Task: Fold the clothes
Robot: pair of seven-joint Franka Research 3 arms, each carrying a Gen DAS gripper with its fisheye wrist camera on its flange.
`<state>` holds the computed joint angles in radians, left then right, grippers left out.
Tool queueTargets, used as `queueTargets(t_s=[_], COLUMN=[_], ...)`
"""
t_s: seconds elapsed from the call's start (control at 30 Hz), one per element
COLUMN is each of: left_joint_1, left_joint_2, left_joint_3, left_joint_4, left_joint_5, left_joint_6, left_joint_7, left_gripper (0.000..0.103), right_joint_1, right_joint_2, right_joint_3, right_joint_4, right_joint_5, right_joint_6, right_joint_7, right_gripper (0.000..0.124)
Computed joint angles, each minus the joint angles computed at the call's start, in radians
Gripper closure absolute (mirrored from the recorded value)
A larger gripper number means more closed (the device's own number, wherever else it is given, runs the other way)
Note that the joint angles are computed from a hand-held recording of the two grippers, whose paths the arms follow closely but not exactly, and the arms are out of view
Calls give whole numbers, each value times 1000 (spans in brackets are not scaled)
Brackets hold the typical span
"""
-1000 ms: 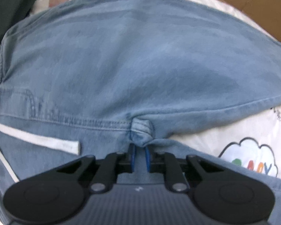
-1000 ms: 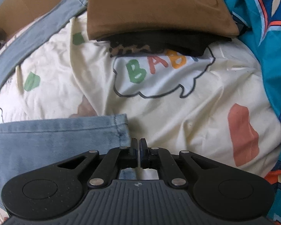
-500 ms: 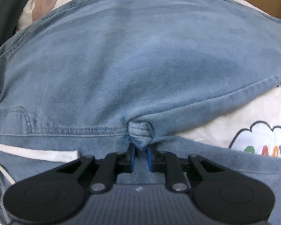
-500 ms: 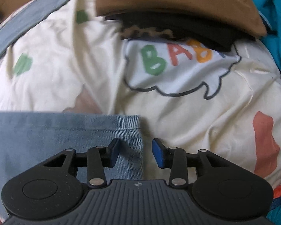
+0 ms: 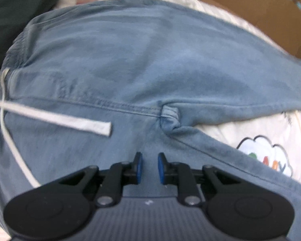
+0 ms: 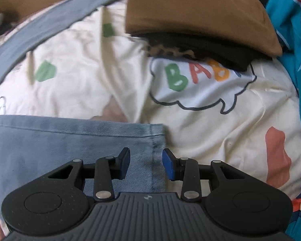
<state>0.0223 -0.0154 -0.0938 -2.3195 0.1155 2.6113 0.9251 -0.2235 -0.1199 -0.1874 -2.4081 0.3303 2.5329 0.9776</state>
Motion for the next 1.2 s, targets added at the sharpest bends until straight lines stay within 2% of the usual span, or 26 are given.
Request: queueTargets(t_s=[0.1,0.2,0.47,0.57,0.73,0.8,0.97,1.2], left_joint_1=[8,13,24,9,-4,-8,-20,-27], left_joint_2=[-36,-30,58,62,6,-35,-112,-198], left_joint_3=[8,6,11,6,-8,-12,-13,-15], left_joint_4=[-46,-56,-6,-5,-67,-113,-179,-237], left_joint_5=[-10,30,80,175,139,161,92,73], left_joint_6=[8,33,76,74,58,62,8,-71], left_joint_7=[-1,-70,-108,-131,-81,-118,-174,-200], left_gripper=[85,85,85,85,85,85,87,89], right_joint_1=[2,-1,-28,-39,-48,-51,-61,-76], right_joint_2=[-34,-53,-92,-103,-123,-128,-138,-169], right_joint_3=[-8,-5,-3,-5,-10,-13,-16,-24], right_joint_4=[-18,-36,-98,-120,-137,-141,-145,-168], right_joint_5=[23,6,-75,-103,-120,-122,-125,-128], right_joint_6=[-34,-77,-183,-199,-232,-242,-268,-285], right_joint_7=[-35,-45,5,6,-1,-13,-25,-42], right_gripper=[81,81,81,82,81,81,81,81])
